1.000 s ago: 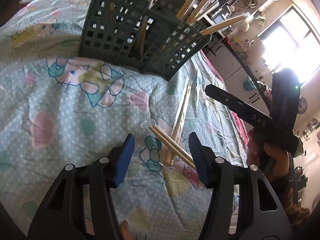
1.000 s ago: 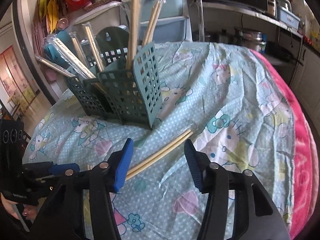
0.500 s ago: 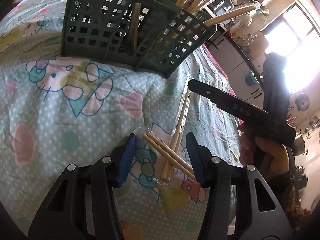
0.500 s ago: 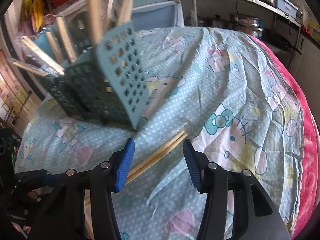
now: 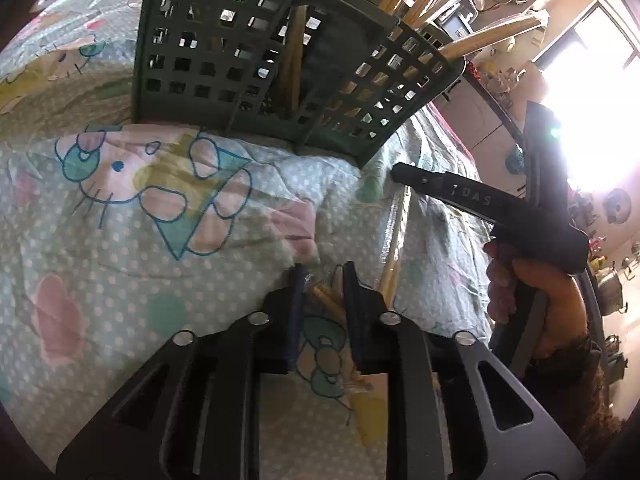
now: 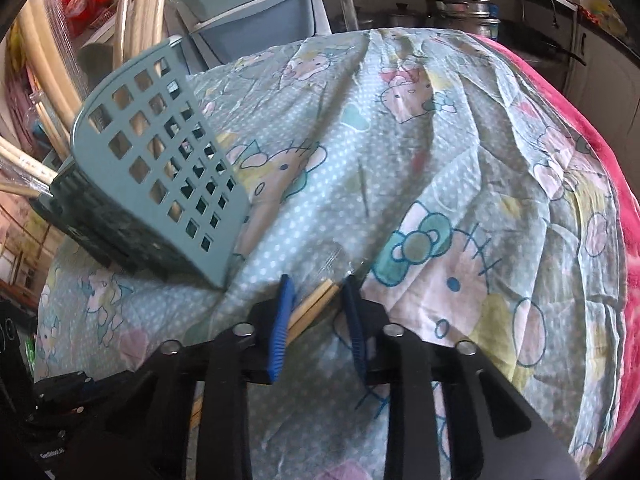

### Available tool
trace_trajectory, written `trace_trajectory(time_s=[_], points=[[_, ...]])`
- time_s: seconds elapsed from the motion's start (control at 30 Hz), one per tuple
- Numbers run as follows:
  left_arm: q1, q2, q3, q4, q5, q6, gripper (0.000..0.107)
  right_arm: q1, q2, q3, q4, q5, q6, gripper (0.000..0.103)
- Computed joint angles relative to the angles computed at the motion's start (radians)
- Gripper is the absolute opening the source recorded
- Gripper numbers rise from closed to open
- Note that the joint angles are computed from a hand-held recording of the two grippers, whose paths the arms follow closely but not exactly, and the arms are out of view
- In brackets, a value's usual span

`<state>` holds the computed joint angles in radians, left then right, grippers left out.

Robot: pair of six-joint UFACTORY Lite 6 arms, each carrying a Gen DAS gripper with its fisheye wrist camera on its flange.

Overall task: Organize utensils
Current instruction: 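Close the right tool on a wooden chopstick while the left tool grasps another, then lift both held chopsticks upright and carry them above the green caddy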

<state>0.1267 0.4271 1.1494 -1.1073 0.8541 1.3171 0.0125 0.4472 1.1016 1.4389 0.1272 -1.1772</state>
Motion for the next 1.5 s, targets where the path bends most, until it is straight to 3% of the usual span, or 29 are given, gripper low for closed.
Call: trace_trajectory(time_s=[0.13, 0.4, 0.63, 0.87, 0.97, 1.17, 1.5], points=[[0.033, 0.017, 0.005, -0.01, 0.03, 0.018, 0.007, -0.028, -0.002, -0.013, 0.201, 0.036, -0.19, 0.015], [0.133, -0.021, -0.023, -0.022, 0.094, 0.063, 0.005, -0.089, -0.04, -0.065, 0.389, 0.134, -0.35, 0.011], [0.262, -0.061, 0.011, -0.04, 0.17, 0.093, 0.004, -0.079, -0.261, -0.233, 0.584, 0.165, -0.57, 0.008], [0.354, -0.144, 0.006, -0.08, 0.203, 0.122, 0.004, 0.017, -0.539, -0.362, 0.656, 0.124, -0.68, 0.005], [0.386, -0.178, -0.001, -0.091, 0.22, 0.134, 0.004, 0.094, -0.632, -0.38, 0.767, 0.079, -0.808, 0.004], [0.449, -0.225, -0.005, -0.11, 0.252, 0.15, 0.004, 0.185, -0.692, -0.365, 0.941, 0.026, -0.986, 0.004], [0.521, -0.246, 0.042, -0.12, 0.321, 0.134, 0.004, 0.291, -0.697, -0.326, 1.5, -0.008, -1.547, 0.004]])
